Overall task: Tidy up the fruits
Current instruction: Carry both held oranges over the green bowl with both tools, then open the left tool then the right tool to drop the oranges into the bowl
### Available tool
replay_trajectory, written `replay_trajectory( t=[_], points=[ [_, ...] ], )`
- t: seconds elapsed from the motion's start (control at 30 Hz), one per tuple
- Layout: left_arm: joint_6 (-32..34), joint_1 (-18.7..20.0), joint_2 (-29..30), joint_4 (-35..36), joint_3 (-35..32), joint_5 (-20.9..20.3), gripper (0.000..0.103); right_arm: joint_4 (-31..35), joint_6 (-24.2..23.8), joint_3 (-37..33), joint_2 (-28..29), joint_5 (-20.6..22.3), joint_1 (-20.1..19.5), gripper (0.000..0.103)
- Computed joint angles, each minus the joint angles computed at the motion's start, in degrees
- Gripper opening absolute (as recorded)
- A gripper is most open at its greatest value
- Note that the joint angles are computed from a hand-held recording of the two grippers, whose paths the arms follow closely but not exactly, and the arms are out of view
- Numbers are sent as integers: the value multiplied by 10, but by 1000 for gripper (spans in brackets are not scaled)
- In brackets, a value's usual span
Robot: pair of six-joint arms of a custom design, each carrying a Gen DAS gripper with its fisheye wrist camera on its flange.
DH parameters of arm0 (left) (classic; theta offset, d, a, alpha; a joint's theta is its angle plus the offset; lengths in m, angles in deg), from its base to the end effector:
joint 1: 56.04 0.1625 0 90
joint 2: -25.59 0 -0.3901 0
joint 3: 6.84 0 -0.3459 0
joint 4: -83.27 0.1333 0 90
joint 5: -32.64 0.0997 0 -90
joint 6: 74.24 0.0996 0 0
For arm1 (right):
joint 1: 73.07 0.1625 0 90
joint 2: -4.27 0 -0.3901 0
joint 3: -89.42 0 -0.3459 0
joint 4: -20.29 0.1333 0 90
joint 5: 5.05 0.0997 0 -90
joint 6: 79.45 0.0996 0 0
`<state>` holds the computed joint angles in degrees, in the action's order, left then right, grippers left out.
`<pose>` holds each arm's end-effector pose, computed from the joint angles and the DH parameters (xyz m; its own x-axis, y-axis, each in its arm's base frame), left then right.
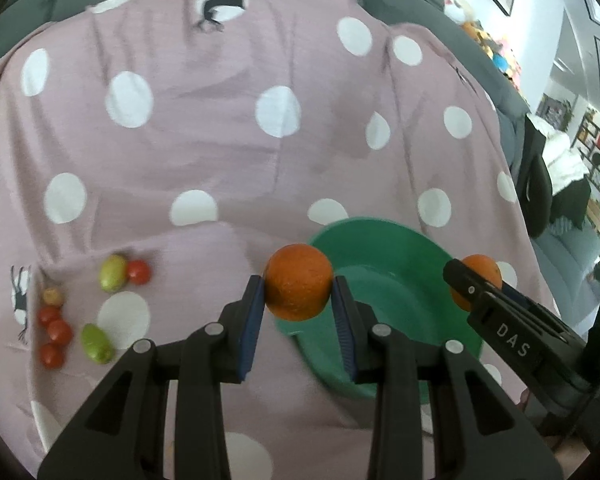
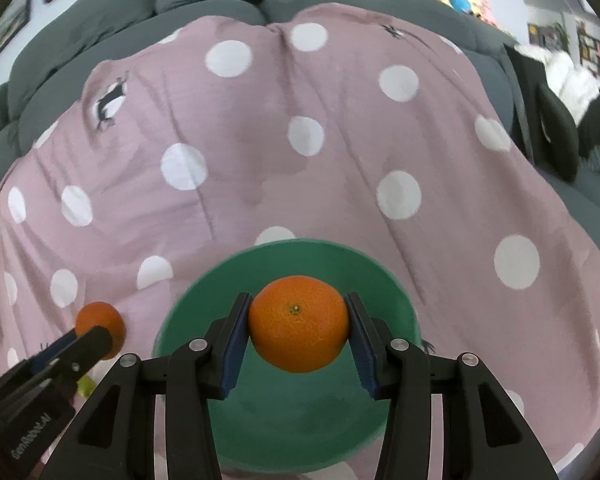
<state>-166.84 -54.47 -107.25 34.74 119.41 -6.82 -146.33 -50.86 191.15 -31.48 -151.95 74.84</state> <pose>-0.1181 -0.2135 0.3793 -0.8384 -0.0518 -0.5425 0.3863 0.6457 -0.6587 0.5055 -0.2581 0.0394 -0.7683 -0.0842 0.6346 -0.5296 0.6405 -0.5561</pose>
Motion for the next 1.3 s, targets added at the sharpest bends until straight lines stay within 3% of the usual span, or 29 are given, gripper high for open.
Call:
replay_trajectory(
  t=[0.2,0.5,1.0,1.3],
  points=[
    [90,62,30,-125,34,13,34,-1,19,20,-13,2,-14,48],
    [159,101,71,-221,64,13,34,-3,44,59,-41,20,-41,48],
    [226,127,95,-311,98,-3,34,7,36,63,-49,42,-47,49],
    [228,121,96,-318,106,-2,33,-6,25,69,-53,52,-48,49]
  ],
)
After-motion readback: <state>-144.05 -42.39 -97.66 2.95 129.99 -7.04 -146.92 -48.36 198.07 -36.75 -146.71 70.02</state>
